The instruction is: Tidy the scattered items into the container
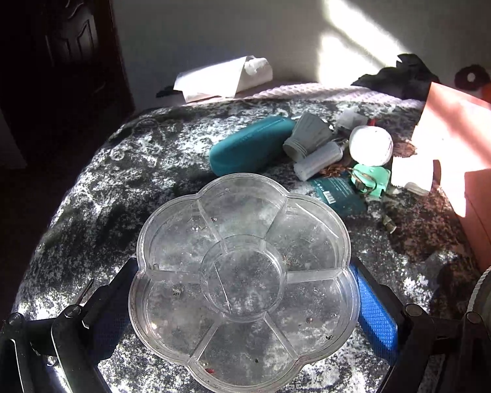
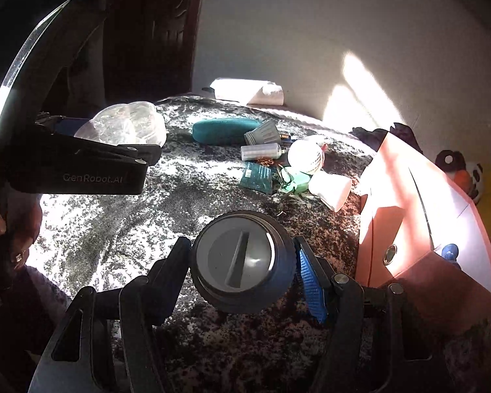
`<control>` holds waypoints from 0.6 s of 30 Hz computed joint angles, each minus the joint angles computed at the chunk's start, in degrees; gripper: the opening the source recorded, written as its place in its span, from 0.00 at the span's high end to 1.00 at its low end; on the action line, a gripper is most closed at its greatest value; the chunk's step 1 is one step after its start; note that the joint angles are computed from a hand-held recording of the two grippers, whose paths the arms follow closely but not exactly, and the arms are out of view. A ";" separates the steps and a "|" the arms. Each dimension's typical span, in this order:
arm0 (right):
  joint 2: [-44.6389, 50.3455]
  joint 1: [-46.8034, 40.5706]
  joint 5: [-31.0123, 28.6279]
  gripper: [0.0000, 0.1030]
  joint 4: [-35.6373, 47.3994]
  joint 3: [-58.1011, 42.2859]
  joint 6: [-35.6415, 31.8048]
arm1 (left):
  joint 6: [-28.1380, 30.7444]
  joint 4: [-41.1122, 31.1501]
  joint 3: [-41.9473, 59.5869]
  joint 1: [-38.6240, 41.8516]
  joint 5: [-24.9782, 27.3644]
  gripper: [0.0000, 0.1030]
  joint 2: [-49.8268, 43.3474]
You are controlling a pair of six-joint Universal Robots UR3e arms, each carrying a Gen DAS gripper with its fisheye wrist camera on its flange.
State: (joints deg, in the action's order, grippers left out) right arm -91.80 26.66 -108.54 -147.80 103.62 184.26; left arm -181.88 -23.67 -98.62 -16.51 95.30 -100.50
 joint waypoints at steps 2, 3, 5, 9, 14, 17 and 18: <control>-2.19 -0.32 -0.44 0.36 0.00 1.01 0.03 | -0.26 -0.73 1.24 -1.54 0.83 0.06 0.12; -3.36 -0.57 -0.53 0.36 0.05 1.55 0.10 | -0.41 -1.10 2.08 -2.42 1.25 0.06 0.05; -5.74 -1.12 -0.99 0.36 -0.06 2.80 0.11 | -0.65 -1.92 3.95 -4.24 2.05 0.06 -0.24; -10.67 -2.57 -1.64 0.36 0.12 5.16 -0.25 | -1.09 -3.48 8.27 -8.05 3.88 0.06 -1.49; -17.95 -5.86 -0.38 0.36 1.93 8.07 -0.71 | -1.47 -5.57 15.18 -13.21 6.37 0.06 -4.84; -22.95 -8.43 0.45 0.36 3.42 9.71 -1.45 | -1.80 -7.38 20.16 -16.11 7.28 0.06 -7.49; -24.66 -9.40 0.60 0.36 3.94 10.21 -1.69 | -1.89 -8.05 22.04 -17.08 7.55 0.06 -8.51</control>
State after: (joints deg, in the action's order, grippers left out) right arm -116.46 17.27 -107.95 -143.85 113.83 182.57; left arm -183.77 -31.71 -76.58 -33.58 102.84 -109.01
